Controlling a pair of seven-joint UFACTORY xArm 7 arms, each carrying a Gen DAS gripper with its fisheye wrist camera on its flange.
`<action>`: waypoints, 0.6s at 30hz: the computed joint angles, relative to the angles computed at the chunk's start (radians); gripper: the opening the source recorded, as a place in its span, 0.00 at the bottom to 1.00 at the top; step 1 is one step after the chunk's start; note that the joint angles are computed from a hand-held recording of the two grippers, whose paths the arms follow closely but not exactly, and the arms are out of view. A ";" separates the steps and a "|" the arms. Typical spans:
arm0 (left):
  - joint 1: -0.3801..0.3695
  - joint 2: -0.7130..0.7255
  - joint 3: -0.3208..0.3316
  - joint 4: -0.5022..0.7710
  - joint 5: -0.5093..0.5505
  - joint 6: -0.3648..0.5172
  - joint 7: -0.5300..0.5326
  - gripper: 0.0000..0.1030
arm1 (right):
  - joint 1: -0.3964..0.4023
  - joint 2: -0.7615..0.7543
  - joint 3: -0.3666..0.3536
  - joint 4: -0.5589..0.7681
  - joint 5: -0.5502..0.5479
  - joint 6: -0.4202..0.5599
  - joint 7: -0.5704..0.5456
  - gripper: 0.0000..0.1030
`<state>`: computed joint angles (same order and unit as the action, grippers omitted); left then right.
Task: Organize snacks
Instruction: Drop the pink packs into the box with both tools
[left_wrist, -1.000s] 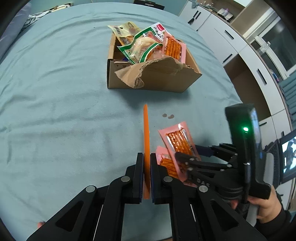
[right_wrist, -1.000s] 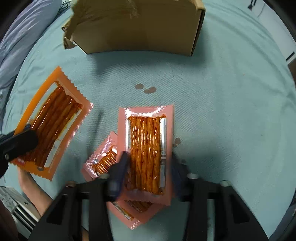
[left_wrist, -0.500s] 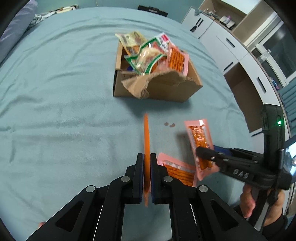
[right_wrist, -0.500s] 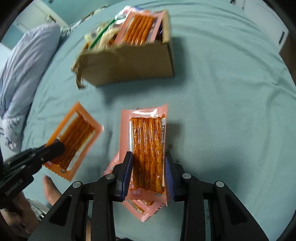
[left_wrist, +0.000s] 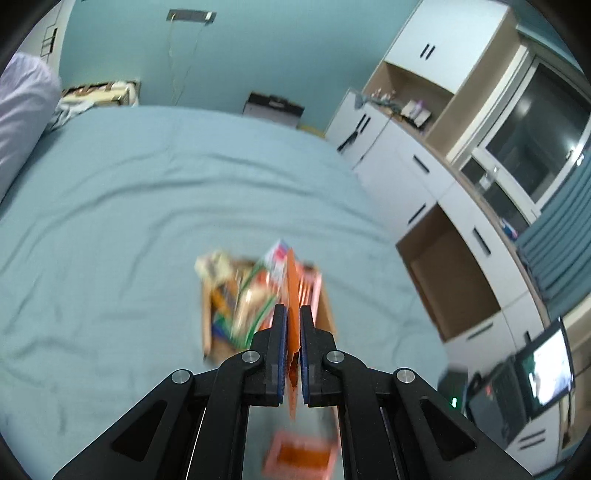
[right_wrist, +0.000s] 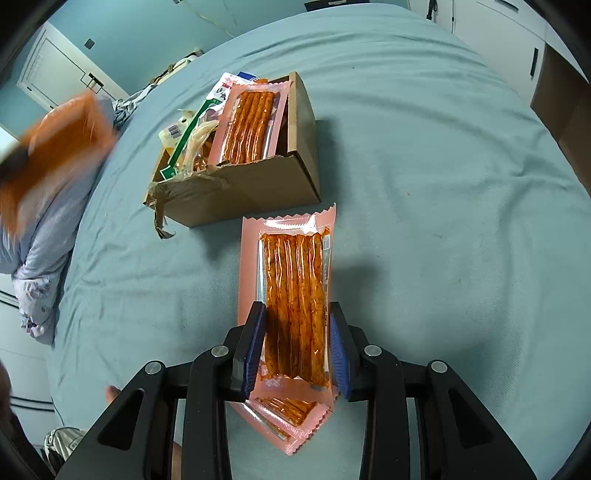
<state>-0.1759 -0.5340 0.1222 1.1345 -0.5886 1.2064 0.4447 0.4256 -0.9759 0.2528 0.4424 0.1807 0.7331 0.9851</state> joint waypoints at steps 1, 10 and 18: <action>-0.003 0.018 -0.013 0.003 0.000 -0.027 0.002 0.05 | -0.001 0.000 0.001 0.000 -0.002 -0.001 0.000 0.30; 0.020 0.092 -0.139 -0.106 0.266 -0.145 -0.040 0.78 | -0.003 -0.031 -0.004 -0.024 -0.001 -0.005 0.011 0.30; 0.043 -0.142 -0.085 -0.234 0.394 -0.048 0.009 0.84 | -0.030 -0.035 0.008 -0.010 -0.027 -0.009 0.027 0.30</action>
